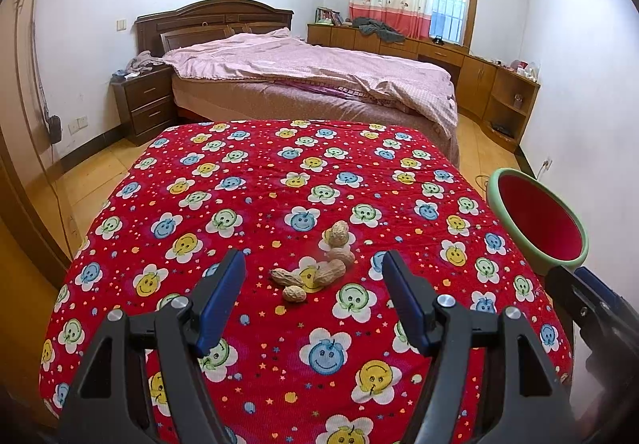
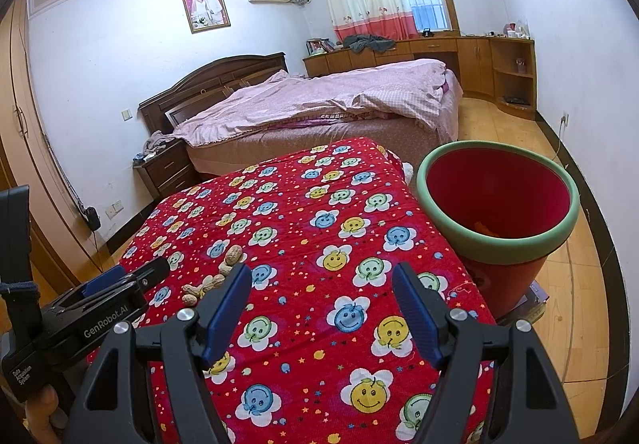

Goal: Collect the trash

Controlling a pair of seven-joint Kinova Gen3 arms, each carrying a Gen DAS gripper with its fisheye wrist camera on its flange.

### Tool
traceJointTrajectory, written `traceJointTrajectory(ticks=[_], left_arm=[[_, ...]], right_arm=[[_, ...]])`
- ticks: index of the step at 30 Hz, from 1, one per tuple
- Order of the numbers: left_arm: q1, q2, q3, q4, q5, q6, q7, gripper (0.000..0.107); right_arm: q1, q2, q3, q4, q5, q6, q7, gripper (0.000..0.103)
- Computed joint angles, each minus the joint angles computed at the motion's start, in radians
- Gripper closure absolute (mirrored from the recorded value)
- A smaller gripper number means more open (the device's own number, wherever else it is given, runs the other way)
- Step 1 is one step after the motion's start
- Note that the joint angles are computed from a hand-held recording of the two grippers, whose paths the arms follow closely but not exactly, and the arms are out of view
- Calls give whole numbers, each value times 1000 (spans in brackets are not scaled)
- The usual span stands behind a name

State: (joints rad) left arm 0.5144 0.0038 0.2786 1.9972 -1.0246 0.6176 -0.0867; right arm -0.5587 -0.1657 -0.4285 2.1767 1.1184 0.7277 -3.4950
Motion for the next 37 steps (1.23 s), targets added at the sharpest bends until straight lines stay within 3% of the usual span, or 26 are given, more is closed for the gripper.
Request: traceJointTrajectory(ticks=[37], left_arm=[[-3,-4,1,4,-8,1,7,37]], right_arm=[[-18,10,1,-6,8,11,-16,28]])
